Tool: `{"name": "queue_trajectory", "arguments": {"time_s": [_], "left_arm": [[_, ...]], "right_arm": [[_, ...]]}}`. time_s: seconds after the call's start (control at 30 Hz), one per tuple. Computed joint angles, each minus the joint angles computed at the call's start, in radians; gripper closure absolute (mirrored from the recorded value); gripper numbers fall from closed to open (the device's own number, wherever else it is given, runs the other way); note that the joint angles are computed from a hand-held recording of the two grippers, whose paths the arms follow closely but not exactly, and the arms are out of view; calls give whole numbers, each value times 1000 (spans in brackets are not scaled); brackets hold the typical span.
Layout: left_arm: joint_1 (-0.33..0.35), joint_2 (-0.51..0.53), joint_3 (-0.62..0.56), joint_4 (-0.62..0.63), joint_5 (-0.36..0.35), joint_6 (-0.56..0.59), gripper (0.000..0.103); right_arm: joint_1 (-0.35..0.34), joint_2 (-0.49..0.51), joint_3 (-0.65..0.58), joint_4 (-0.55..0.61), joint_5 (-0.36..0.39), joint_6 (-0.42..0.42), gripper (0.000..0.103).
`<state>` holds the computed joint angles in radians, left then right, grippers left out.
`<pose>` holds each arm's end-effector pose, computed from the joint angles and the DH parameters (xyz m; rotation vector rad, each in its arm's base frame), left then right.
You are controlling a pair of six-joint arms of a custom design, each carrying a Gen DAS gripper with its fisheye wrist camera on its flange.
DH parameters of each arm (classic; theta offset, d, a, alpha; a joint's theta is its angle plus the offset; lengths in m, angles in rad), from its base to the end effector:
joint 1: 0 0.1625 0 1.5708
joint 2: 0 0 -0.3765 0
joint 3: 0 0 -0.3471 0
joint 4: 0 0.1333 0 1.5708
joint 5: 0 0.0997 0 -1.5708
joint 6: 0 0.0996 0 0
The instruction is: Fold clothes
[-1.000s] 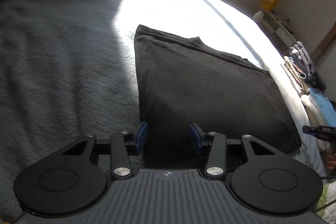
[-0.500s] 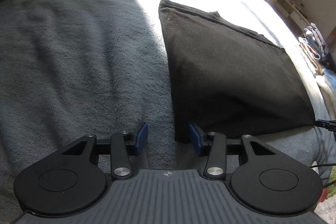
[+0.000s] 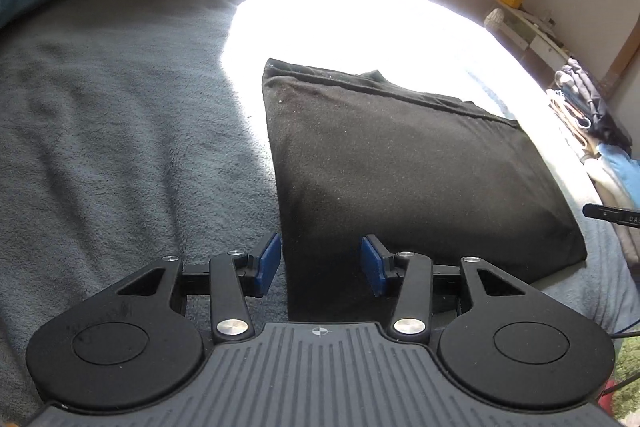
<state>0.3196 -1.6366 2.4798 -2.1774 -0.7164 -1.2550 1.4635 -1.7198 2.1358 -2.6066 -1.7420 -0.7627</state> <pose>-0.2076 -0.2882 0.1920 0.1298 2.4860 -0.9827 0.0729 -0.4099 0.3726 0.7839 -2.5322 0.6737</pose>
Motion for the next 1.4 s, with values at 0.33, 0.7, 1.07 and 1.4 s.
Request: {"name": "queue_trajectory", "arguments": {"time_s": [0.33, 0.7, 1.07, 1.4], "left_arm": [[107, 329, -130, -338, -5, 278, 48], [110, 412, -181, -320, 8, 295, 23], [83, 442, -232, -221, 76, 305, 0], [85, 465, -245, -254, 71, 309, 0]], "right_arm": [[51, 82, 42, -55, -12, 99, 80], [54, 98, 38, -49, -38, 147, 73], [74, 96, 48, -66, -63, 123, 58], [82, 96, 61, -107, -55, 129, 32]]}}
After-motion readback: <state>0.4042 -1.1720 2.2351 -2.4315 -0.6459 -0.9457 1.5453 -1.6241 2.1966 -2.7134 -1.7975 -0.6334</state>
